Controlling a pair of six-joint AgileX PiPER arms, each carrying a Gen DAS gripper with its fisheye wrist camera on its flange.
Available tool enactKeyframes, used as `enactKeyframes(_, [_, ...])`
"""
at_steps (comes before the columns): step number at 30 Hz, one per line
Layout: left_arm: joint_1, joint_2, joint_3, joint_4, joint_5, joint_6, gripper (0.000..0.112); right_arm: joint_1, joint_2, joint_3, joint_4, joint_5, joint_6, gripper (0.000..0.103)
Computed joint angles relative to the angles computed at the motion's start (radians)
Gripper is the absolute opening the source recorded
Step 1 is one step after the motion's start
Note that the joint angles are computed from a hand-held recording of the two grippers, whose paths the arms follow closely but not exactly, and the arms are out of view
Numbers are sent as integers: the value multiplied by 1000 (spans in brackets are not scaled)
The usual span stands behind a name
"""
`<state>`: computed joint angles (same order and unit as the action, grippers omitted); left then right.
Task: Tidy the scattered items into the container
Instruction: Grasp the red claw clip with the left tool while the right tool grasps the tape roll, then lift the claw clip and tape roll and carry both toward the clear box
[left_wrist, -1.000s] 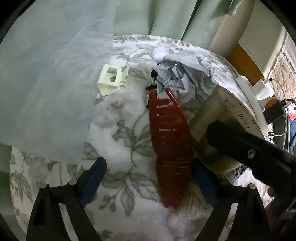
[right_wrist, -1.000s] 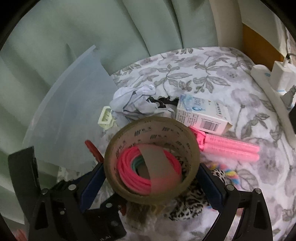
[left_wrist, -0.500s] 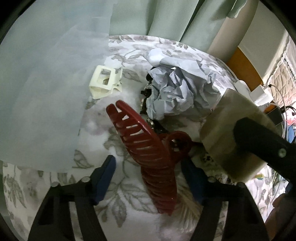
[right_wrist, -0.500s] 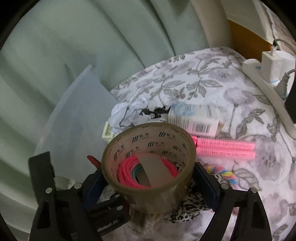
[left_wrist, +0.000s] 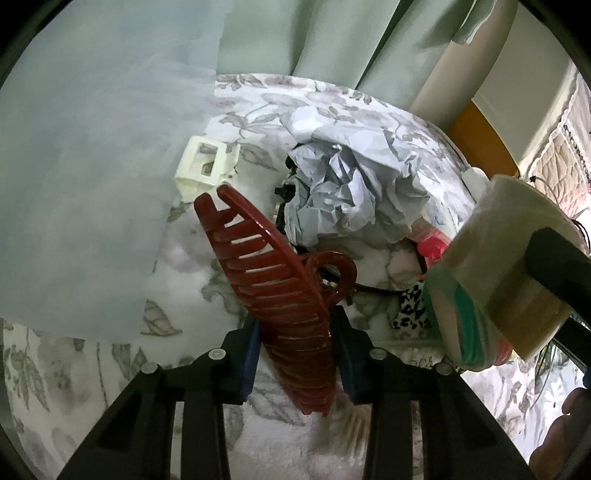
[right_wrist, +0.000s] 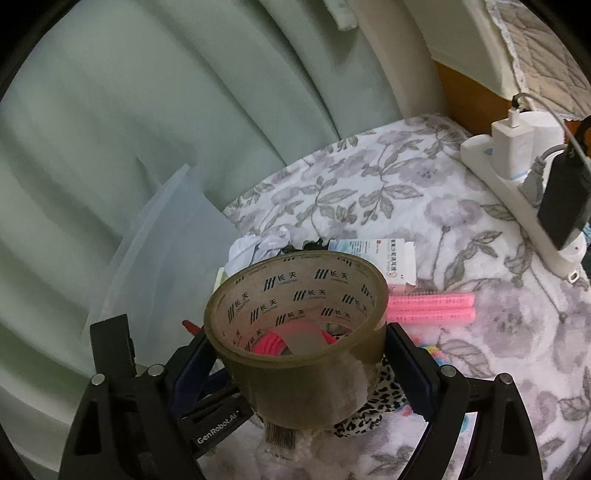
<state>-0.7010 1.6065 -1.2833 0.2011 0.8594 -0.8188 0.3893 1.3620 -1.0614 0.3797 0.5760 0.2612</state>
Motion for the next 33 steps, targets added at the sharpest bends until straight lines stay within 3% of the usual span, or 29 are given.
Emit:
enactKeyframes(15, [-102,-89,-46,107,82,-96,38,46,-119,-7,-180,35,181,90])
enactKeyframes(33, [-206,-242,-72,245,178,-195,38,264,-216,-96,-532,136,504,90])
